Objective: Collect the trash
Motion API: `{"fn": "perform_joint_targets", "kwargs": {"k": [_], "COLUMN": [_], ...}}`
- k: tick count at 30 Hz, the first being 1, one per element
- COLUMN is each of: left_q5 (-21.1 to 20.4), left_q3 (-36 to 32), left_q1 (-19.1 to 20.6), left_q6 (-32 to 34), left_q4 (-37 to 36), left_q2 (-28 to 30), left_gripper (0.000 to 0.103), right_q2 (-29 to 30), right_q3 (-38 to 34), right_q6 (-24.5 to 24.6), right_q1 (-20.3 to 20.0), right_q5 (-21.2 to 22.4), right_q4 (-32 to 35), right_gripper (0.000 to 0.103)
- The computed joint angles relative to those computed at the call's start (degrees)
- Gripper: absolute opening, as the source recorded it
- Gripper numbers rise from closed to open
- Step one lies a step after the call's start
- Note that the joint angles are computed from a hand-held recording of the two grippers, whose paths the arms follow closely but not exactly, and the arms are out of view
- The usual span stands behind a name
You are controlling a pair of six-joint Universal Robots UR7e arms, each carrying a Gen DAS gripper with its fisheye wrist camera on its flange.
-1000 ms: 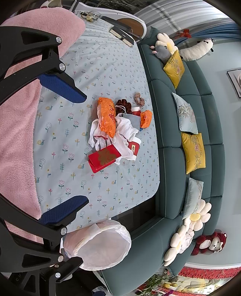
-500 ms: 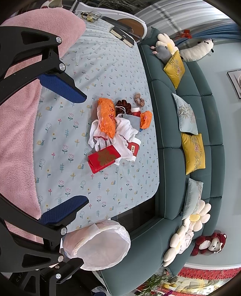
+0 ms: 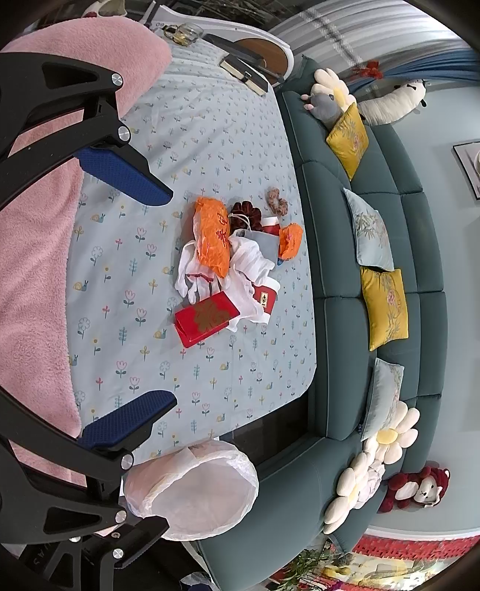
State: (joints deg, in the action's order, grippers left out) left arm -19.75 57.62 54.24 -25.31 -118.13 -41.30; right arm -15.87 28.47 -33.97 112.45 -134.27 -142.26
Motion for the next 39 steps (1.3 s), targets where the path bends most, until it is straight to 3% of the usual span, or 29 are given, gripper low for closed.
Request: {"fn": "perform_joint_targets", "kwargs": {"k": [23, 39], "left_q5": [0.0, -1.3], "left_q3": [0.2, 3.6], "left_q1": [0.0, 0.6], "left_q6": [-0.1, 4.1], "left_q4": [-0.1, -8.1], "left_q2": [-0.2, -1.3], "left_gripper": [0.095, 0.095], "right_q2": [0.0, -0.5], "right_q3": [0.0, 2.3], "right_q6": [0.1, 1.0], "right_q1": [0.0, 0.2], "right_q5": [-0.1, 0.5], "right_q4": [-0.2, -4.6], "right_gripper": [0.096, 0.096]}}
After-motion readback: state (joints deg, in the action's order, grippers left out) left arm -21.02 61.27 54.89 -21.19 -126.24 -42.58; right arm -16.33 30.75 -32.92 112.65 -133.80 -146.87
